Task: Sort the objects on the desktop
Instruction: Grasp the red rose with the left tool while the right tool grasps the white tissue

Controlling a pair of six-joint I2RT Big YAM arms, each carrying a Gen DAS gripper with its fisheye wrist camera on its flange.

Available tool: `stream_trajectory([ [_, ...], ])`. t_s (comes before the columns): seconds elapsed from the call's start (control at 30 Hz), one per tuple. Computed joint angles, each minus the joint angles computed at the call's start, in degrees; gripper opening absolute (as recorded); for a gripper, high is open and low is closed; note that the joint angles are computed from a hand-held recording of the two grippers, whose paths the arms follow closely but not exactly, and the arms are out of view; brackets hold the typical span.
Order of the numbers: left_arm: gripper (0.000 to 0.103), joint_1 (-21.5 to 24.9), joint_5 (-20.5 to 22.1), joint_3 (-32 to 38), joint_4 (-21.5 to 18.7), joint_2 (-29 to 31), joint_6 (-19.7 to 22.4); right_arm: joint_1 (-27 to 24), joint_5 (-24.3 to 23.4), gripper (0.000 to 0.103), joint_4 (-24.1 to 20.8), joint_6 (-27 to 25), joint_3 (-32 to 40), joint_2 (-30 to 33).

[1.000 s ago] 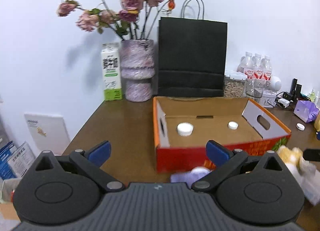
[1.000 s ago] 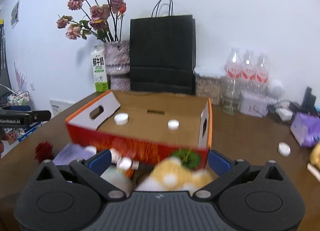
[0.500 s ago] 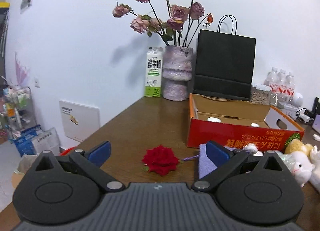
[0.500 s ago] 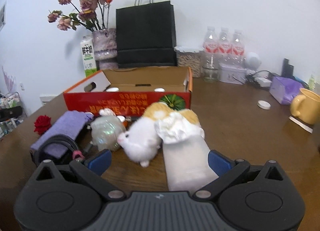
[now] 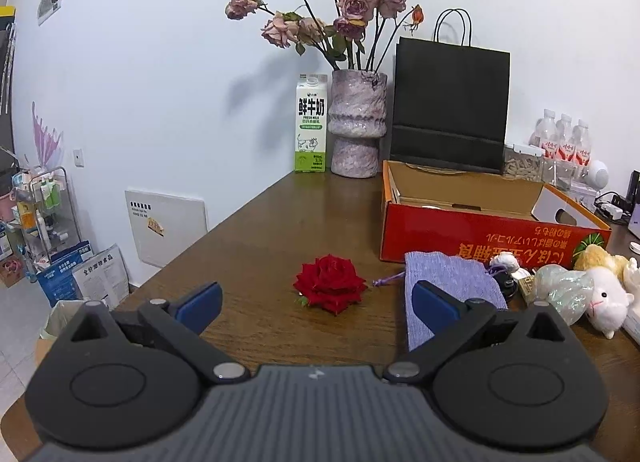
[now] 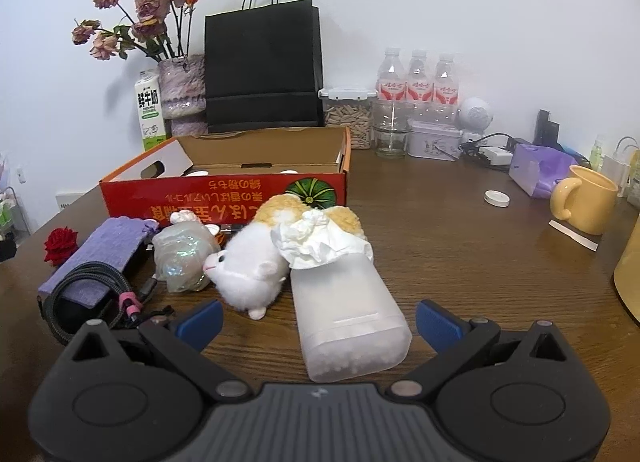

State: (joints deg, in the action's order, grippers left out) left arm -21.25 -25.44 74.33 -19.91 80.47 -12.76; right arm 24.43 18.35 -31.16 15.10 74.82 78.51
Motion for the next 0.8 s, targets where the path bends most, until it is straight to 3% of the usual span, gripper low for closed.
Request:
stream_trajectory([
  [0.33, 0.103, 1.0, 1.8, 3.3, -2.4, 2.8, 0.0, -0.9, -0.9, 0.093, 2.4, -3.4, 3.1, 3.4],
  [0.53, 0.103, 1.6, 1.3, 6.1, -2.9, 5.2, 0.9, -1.5, -0.7, 0.082, 2.6, -5.1, 6.2, 6.4],
  [0.67, 0.103, 2.4, 1.6, 8.5, -4.3, 7.3, 1.4, -2.1, -1.4, 0.079, 2.7, -5.4, 7.3, 7.5],
  [0.8, 0.102, 3.1, 2.2, 11.8, -6.8, 9.9, 2.1, -2.6, -2.3, 0.069, 2.2, -5.8, 8.6, 8.7],
])
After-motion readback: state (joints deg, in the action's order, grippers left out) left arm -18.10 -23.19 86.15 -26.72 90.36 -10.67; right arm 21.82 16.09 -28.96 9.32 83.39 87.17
